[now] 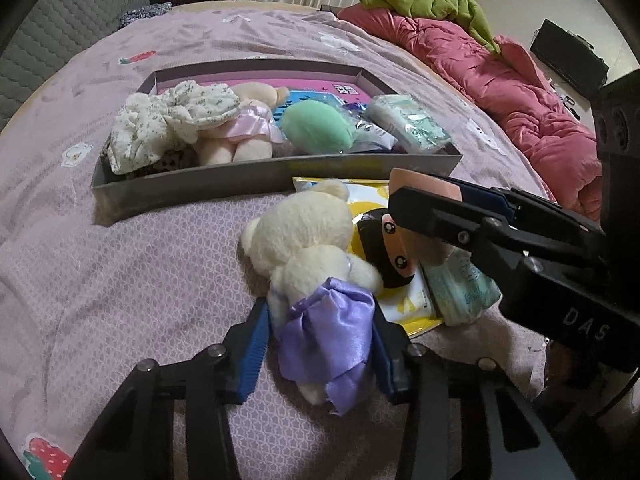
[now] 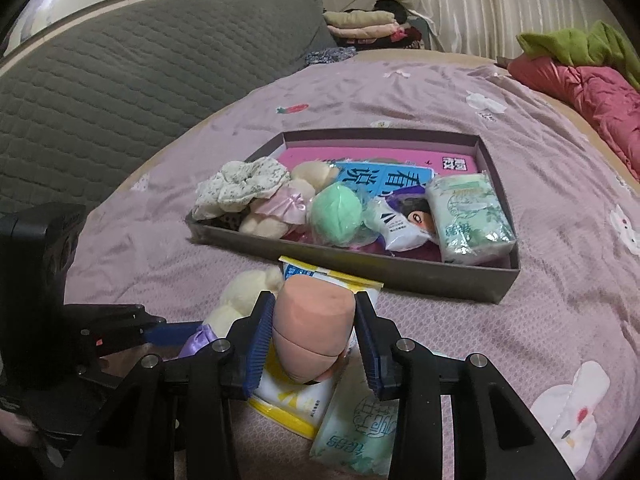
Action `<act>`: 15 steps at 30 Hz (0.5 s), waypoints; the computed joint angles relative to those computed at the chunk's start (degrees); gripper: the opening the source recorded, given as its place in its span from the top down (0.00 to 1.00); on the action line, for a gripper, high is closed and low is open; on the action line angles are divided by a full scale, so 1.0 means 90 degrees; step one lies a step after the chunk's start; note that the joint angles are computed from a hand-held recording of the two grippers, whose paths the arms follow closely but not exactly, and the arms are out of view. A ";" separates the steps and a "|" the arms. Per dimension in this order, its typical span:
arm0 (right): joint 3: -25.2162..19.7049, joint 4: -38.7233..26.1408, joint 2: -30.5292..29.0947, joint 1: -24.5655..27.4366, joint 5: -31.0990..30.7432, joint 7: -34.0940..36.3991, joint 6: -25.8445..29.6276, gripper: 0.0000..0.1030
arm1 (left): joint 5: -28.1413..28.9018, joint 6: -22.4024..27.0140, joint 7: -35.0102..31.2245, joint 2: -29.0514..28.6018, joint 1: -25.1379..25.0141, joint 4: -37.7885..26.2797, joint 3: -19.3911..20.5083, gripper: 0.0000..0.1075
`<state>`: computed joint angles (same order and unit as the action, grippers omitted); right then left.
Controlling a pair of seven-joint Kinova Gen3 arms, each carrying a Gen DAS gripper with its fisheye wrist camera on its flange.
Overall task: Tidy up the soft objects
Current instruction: 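Grasp the purple-bow plush bear with the left gripper while the right grasps the peach sponge, then lift the purple-bow bear with the left gripper while the right lifts the peach sponge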
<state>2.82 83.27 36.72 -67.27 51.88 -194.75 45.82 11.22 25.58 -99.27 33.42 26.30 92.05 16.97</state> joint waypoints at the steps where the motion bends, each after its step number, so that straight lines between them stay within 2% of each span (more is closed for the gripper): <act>1: 0.0019 -0.0003 0.0002 -0.0028 0.0020 -0.0028 0.0036 0.60 | -0.0002 -0.0043 -0.0003 -0.0021 0.0002 0.0023 -0.0006 0.60; 8: 0.0055 0.0146 -0.0087 -0.0104 0.0321 -0.0422 0.0064 0.60 | 0.0340 -0.0673 -0.0512 -0.0283 -0.0520 0.0478 0.0536 0.61; 15: -0.0069 0.0148 -0.0085 -0.0017 0.0365 -0.0445 0.0103 0.60 | 0.0360 -0.0621 -0.0531 -0.0312 -0.0403 0.0452 0.0432 0.62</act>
